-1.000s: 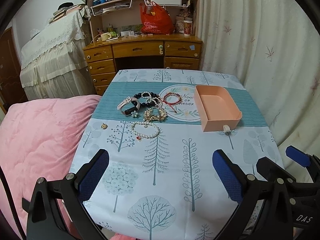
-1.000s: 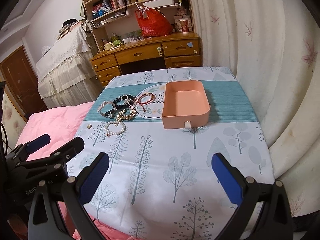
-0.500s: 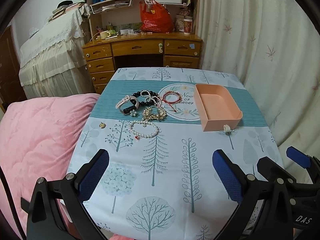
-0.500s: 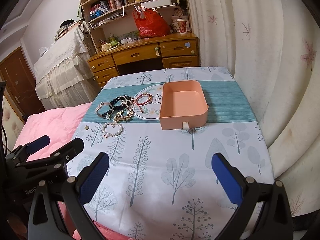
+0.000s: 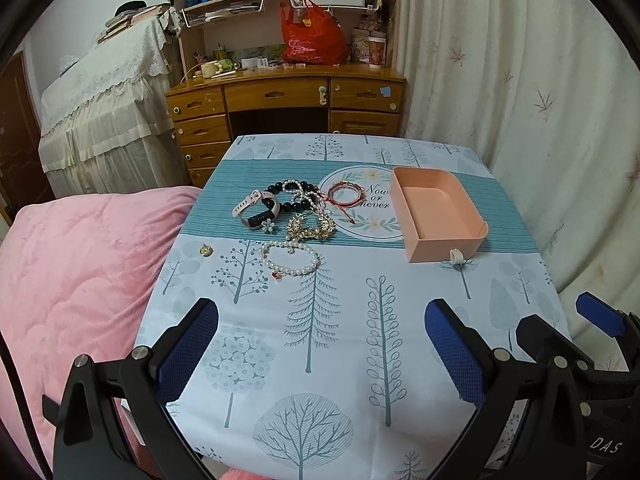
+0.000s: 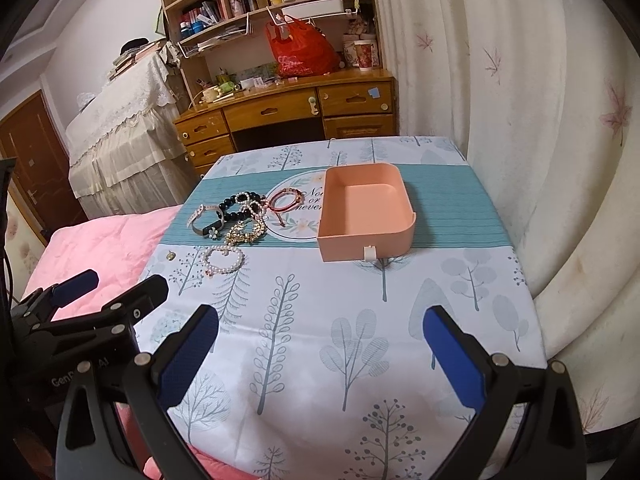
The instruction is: Organize jewelry
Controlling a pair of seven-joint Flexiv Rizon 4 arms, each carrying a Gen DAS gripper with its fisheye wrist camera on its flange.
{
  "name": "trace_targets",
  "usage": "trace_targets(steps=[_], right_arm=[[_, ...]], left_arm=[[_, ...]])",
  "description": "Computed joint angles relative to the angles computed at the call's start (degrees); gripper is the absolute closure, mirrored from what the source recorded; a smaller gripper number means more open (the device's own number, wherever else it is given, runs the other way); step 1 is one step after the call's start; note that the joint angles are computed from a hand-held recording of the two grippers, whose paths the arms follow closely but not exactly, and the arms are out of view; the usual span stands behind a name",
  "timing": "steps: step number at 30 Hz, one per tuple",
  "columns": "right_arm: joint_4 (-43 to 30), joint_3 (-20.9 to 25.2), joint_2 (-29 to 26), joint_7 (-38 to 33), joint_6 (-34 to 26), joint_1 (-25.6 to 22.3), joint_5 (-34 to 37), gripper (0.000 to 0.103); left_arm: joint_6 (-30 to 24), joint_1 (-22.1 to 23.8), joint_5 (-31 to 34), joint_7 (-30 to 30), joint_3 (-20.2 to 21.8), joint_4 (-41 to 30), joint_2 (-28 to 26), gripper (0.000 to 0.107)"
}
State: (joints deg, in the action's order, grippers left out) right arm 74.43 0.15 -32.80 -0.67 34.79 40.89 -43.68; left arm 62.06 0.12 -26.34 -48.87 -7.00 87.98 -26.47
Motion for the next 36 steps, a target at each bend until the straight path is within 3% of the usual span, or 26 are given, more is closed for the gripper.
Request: trace_targets(steps=[36], right_arm=[[0.0,-0.2,0.4,-0.4,-0.8,0.3,-1.8,0.000]], left_arm=[[2.3,0.2,-1.3,2.6,-0.5,1.4,1.3,0.005]])
